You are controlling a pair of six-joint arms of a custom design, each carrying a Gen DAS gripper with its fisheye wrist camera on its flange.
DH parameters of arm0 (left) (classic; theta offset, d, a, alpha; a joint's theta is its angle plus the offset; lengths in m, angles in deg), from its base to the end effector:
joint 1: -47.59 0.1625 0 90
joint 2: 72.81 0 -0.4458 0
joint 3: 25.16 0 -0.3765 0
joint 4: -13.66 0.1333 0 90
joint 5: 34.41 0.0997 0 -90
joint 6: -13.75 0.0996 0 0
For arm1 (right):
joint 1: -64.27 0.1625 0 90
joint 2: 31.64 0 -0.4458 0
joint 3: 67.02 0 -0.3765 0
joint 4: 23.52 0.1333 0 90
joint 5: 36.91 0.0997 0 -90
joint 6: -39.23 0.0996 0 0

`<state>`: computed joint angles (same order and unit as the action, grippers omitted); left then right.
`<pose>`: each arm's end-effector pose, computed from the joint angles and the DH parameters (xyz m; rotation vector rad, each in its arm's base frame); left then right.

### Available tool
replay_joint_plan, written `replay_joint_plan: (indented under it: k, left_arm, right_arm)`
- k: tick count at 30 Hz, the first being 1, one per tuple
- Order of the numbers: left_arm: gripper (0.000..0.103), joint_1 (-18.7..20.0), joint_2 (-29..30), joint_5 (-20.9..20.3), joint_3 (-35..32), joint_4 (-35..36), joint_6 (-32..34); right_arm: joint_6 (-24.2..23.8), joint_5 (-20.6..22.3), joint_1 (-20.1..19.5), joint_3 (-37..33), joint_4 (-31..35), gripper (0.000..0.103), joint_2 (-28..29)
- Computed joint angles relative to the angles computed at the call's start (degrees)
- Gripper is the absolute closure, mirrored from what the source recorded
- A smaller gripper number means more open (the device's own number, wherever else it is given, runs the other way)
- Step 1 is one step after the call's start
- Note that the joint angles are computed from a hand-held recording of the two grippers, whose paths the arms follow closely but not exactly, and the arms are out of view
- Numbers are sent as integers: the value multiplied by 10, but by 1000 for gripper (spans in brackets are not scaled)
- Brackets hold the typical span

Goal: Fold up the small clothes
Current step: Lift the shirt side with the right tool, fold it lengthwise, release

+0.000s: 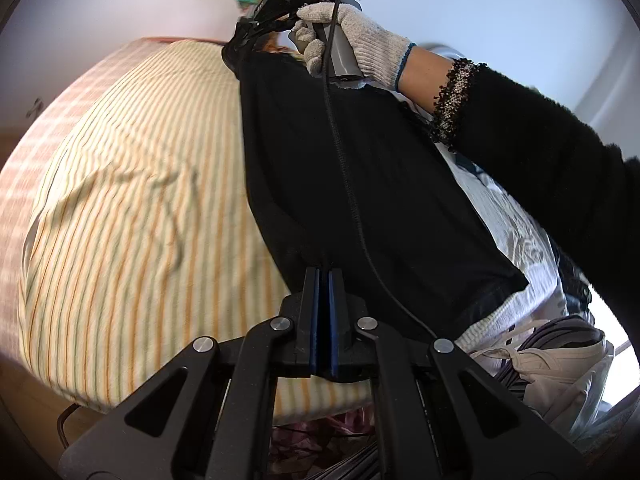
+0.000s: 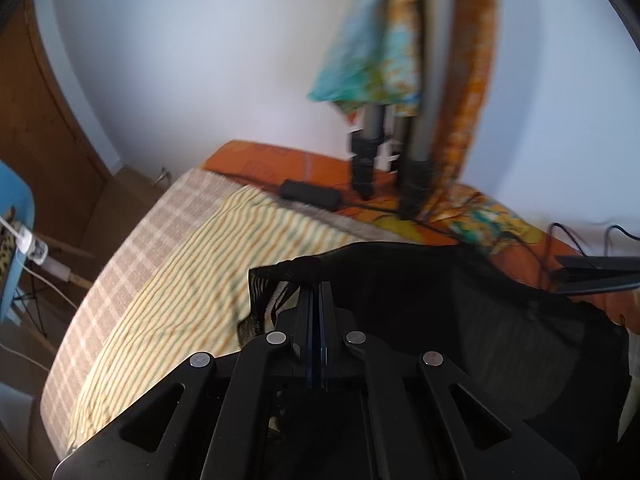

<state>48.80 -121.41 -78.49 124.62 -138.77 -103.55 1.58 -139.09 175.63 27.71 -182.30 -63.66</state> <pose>-0.2518 -0.2102 0.0111 -0.2454 2.4236 -1.1856 0.3450 -0.5738 -0.0220 1.4210 -2.5445 0.1089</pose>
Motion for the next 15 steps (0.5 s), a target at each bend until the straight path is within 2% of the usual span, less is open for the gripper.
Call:
replay_joint_plan:
  k: [5, 9, 15]
  left_arm:
    - [101, 27, 22, 11, -30, -57, 97]
    - [101, 56, 45, 14, -59, -111, 196]
    - [101, 116, 89, -4, -107, -202, 342]
  right_arm:
    - [2, 27, -34, -7, 16, 102, -35]
    - [5, 28, -65, -17, 26, 102, -55]
    - [10, -9, -105, -41, 22, 102, -58]
